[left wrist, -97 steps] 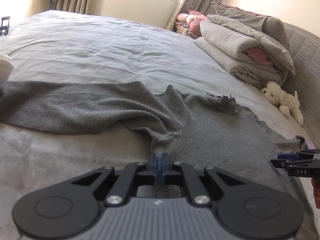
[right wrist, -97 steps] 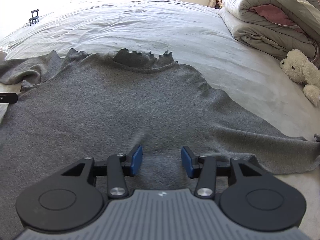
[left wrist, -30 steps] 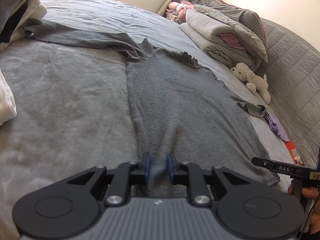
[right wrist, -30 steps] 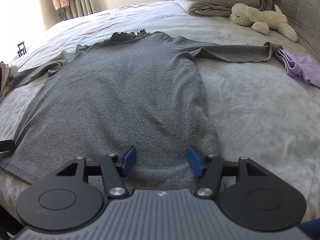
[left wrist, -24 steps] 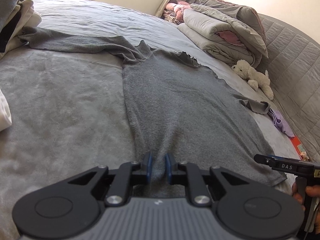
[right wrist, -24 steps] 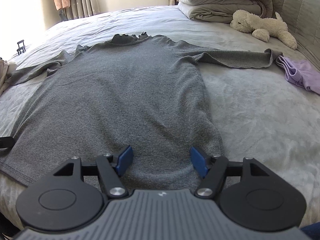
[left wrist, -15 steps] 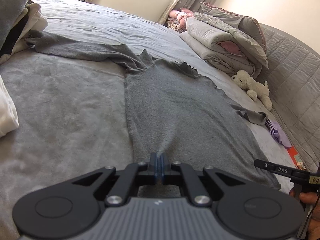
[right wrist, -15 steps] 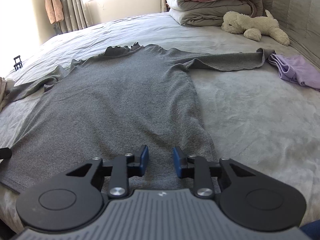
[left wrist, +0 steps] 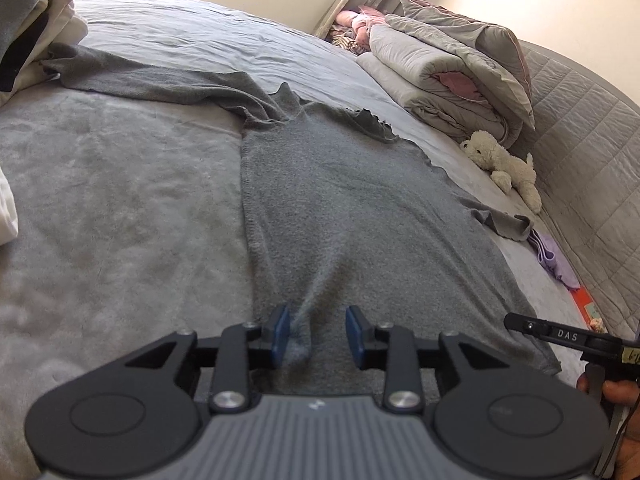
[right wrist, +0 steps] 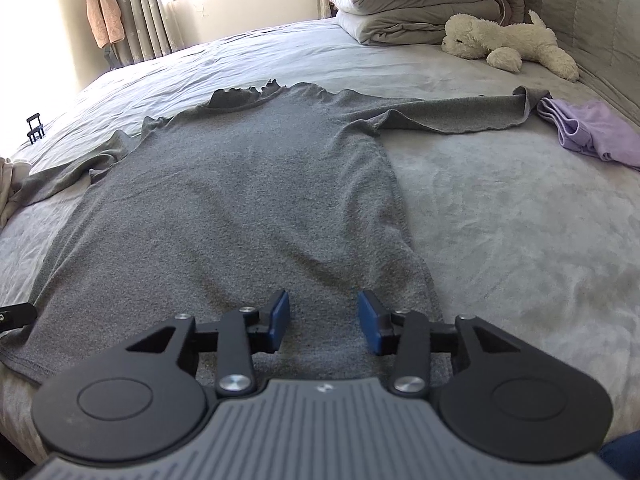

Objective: Fold clothes

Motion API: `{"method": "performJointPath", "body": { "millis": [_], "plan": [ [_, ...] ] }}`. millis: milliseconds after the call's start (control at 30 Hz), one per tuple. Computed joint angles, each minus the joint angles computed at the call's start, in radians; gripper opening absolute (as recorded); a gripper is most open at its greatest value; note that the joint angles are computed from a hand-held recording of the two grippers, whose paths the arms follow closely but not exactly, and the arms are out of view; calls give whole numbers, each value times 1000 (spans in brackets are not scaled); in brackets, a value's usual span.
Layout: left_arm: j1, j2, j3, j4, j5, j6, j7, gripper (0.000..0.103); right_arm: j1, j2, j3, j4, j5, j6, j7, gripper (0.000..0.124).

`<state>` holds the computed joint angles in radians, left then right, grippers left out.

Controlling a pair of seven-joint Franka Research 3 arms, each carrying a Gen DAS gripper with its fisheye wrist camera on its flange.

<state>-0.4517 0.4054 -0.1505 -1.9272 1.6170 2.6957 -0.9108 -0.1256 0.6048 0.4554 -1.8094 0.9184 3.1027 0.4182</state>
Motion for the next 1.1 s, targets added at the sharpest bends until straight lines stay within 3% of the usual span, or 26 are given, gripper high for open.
{"method": "performJointPath", "body": {
  "millis": [33, 67, 133, 400, 600, 733, 1100],
  "plan": [
    [-2, 0, -1, 2, -9, -9, 22, 23, 3, 0, -1, -1, -4, 5, -3, 48],
    [-5, 0, -1, 1, -15, -17, 37, 10, 3, 1, -1, -1, -7, 6, -3, 48],
    [-9, -5, 0, -3, -26, -34, 52, 3, -1, 2, 0, 0, -7, 1, 6, 48],
    [-5, -36, -4, -34, 26, -61, -52, 3, 5, 5, -6, 2, -22, 7, 30, 48],
    [8, -26, -15, -23, 34, -38, -41, 3, -2, 11, 5, 4, -38, 22, 45, 48],
    [20, -3, -14, -6, -6, 12, -2, 15, -6, 14, 8, 1, -60, 28, 60, 48],
    [6, -19, -5, -17, 13, -9, -15, 8, -21, 16, 20, -10, -117, 36, 115, 48]
  ]
}}
